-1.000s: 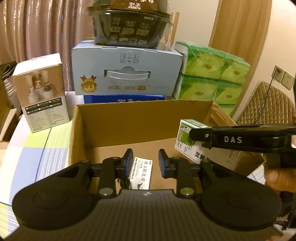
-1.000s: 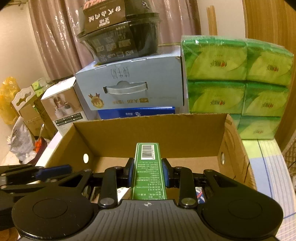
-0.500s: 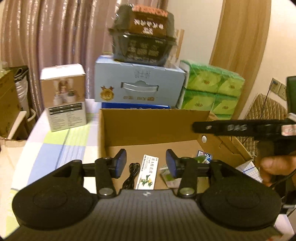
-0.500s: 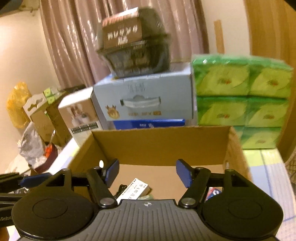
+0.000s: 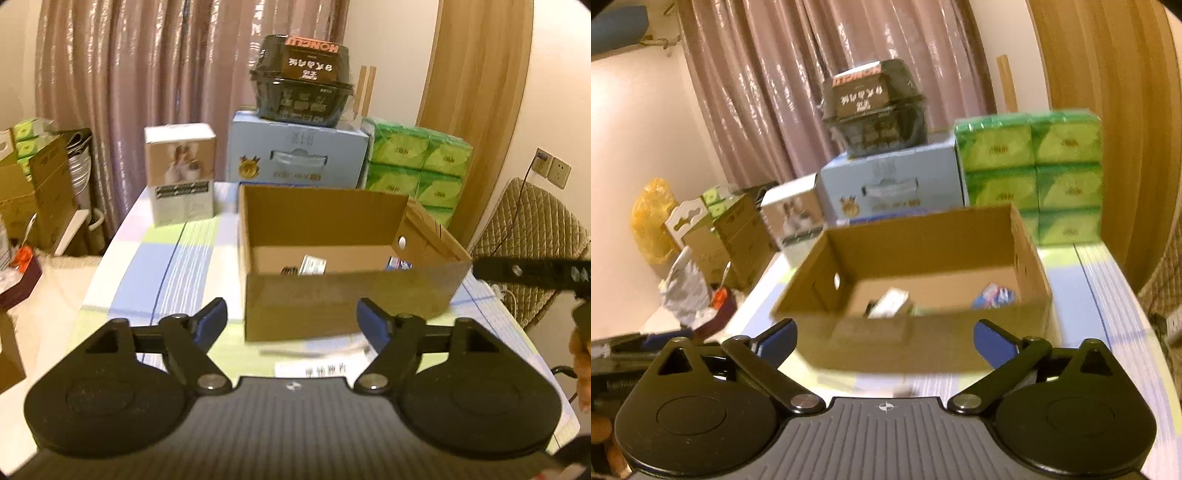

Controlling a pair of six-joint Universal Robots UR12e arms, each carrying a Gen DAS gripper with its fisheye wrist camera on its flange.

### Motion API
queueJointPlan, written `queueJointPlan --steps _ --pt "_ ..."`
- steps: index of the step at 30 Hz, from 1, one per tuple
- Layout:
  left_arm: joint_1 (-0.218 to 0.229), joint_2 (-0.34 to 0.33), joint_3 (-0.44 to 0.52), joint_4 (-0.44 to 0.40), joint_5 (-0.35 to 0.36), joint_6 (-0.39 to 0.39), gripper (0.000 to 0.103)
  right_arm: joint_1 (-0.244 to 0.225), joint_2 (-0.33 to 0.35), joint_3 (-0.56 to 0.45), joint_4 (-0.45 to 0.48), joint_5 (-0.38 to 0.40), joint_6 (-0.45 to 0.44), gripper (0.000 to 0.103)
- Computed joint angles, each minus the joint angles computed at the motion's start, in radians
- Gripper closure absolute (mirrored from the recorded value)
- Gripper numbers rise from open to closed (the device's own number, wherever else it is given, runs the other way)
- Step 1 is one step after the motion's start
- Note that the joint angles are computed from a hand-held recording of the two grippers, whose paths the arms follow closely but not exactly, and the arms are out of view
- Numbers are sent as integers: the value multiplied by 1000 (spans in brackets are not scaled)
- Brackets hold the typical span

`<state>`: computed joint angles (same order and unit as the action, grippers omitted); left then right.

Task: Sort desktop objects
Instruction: 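Open the right gripper over the box and withdraw both grippers to the table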

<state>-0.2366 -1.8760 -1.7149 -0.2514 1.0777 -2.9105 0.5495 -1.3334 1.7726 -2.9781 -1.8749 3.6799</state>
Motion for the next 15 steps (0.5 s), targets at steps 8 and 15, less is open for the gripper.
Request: queueJointPlan --steps 8,15 --pt "43 95 -130 7 22 10 17 66 -55 94 14 -28 119 2" --pt "73 153 -215 11 47 42 7 117 -75 139 42 -51 162 2"
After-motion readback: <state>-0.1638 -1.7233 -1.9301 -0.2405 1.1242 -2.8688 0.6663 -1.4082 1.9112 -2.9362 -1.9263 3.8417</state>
